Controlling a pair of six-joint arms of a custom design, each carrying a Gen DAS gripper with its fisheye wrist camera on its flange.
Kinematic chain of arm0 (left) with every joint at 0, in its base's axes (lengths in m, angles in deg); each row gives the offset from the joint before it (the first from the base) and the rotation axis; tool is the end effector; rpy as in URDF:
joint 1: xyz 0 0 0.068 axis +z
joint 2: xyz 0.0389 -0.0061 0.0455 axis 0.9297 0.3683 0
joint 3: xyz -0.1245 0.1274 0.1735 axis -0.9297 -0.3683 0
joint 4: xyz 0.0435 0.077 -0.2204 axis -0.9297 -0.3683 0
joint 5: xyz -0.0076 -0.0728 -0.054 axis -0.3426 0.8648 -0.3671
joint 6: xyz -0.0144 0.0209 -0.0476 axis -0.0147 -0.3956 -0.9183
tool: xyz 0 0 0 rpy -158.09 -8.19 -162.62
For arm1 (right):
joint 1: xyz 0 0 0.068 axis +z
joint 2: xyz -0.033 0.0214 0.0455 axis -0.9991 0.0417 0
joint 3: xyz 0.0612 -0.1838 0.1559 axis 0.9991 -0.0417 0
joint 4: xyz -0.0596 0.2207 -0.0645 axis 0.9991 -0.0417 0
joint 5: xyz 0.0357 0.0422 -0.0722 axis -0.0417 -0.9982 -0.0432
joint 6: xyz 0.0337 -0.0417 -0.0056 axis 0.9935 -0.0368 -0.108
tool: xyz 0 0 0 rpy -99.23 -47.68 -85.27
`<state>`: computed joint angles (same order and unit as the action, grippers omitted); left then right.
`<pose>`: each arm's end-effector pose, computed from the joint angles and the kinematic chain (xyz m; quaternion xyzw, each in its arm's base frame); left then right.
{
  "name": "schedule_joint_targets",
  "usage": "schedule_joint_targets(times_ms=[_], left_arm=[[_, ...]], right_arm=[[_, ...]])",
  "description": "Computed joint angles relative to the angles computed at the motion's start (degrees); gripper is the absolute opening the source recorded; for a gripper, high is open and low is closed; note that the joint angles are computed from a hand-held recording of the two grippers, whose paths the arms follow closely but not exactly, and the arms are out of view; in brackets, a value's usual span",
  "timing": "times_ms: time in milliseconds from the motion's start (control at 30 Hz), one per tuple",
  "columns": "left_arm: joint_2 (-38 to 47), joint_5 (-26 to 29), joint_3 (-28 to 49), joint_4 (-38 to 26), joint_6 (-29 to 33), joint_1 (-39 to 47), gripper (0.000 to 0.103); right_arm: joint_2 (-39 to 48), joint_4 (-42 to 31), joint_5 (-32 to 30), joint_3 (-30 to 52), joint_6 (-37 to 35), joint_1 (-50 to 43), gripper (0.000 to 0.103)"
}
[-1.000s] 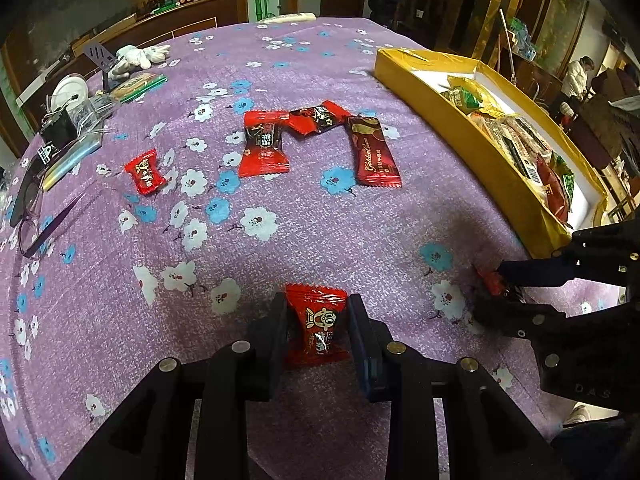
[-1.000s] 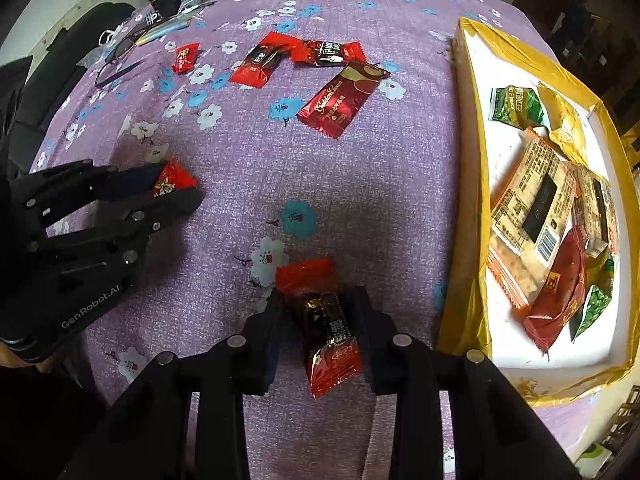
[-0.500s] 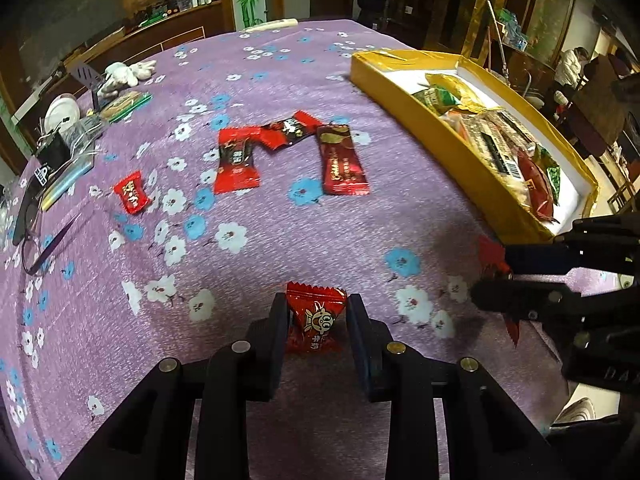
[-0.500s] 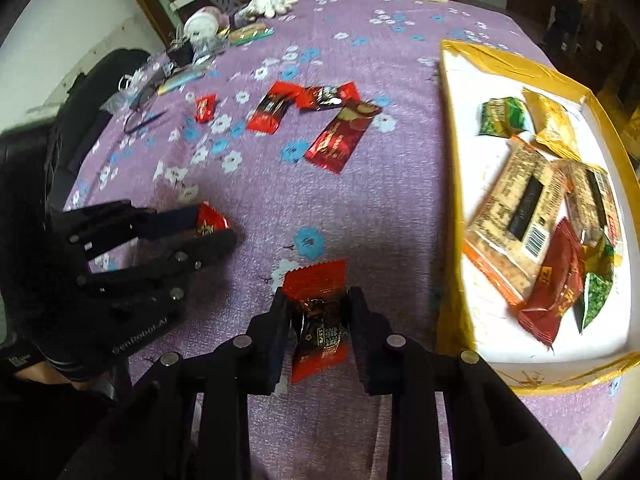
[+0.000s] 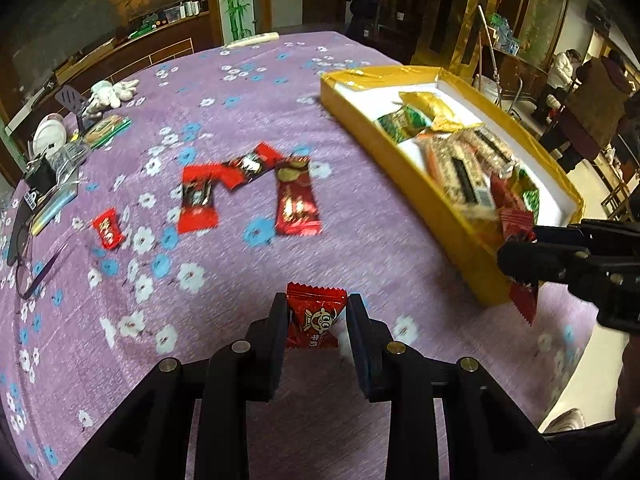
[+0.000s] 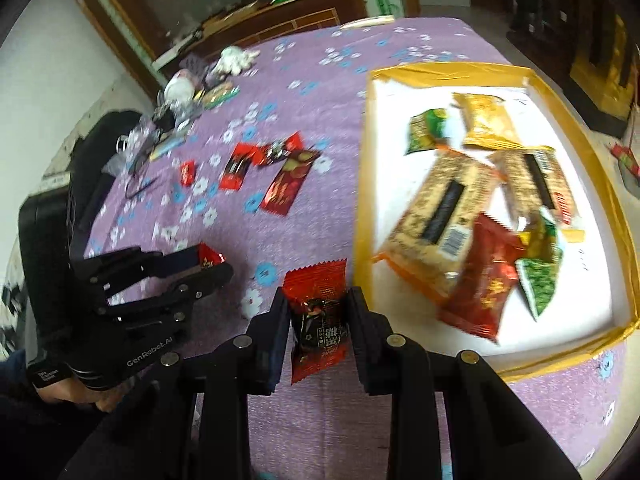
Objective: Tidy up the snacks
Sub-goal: 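Carry both red candies toward the white tray, then open the left gripper over the white tray while the right gripper releases its candy there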
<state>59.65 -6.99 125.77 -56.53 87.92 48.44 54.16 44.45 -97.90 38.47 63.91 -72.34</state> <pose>0.3027 -0.1113 0.1091 0.1621 0.9494 -0.0672 0.2603 0.2767 0.0844 0.1377 -0.0489 0.9551 0.1807 0.2297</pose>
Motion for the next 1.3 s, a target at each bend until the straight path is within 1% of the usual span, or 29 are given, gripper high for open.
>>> schedule_joint_targets(times_ms=[67, 100, 133, 233, 400, 600, 700, 900, 1033, 1200, 1233, 1267, 1300], left_arm=[[0.3, 0.1, 1.1, -0.4, -0.7, -0.8, 0.03], [0.6, 0.1, 1.9, -0.7, -1.2, -1.5, 0.03], [0.8, 0.0, 2.6, -1.0, -1.5, -2.1, 0.03], [1.4, -0.2, 4.7, -1.8, -1.9, -3.6, 0.03], [2.7, -0.7, 7.5, -2.8, -3.3, -4.9, 0.03], [3.3, -0.4, 8.5, -3.2, -4.4, -4.9, 0.03], [3.7, 0.4, 10.1, -3.6, -4.8, -5.0, 0.03], [7.4, 3.5, 18.0, -6.9, -5.4, -8.0, 0.03], [11.4, 3.8, 23.9, -9.5, -3.8, -11.6, 0.03], [15.8, 3.2, 28.9, -12.0, -4.3, -14.1, 0.03], [16.2, 3.0, 29.2, -12.2, -4.5, -14.3, 0.034], [16.2, 3.0, 29.2, -12.1, -4.8, -14.3, 0.042], [16.1, 3.2, 29.1, -12.0, -5.2, -14.3, 0.047]], right_arm=[[-1.1, 0.6, -1.3, -0.9, 0.2, -2.4, 0.027], [-1.8, 0.7, -1.5, -1.4, 0.2, -3.8, 0.025], [-2.0, 0.6, -1.5, -1.5, 0.2, -4.6, 0.021], [-2.2, 0.7, -4.2, -1.8, -0.3, -8.5, 0.018], [-1.4, -0.2, -7.5, -1.4, -2.0, -11.9, 0.018], [0.4, -1.0, -8.2, -0.1, -1.3, -15.2, 0.018], [1.2, -1.5, -7.2, 0.6, -1.3, -15.6, 0.018], [2.1, -2.3, -6.6, 0.8, -2.2, -17.0, 0.018], [1.8, -2.5, -6.5, 0.1, -3.0, -18.9, 0.018], [0.6, -2.7, -6.4, -1.2, -4.5, -21.0, 0.018], [0.3, -2.7, -6.3, -1.4, -4.8, -21.4, 0.018], [0.0, -2.8, -6.3, -1.6, -4.9, -21.6, 0.018], [-0.3, -2.8, -6.1, -1.8, -5.1, -21.9, 0.018]])
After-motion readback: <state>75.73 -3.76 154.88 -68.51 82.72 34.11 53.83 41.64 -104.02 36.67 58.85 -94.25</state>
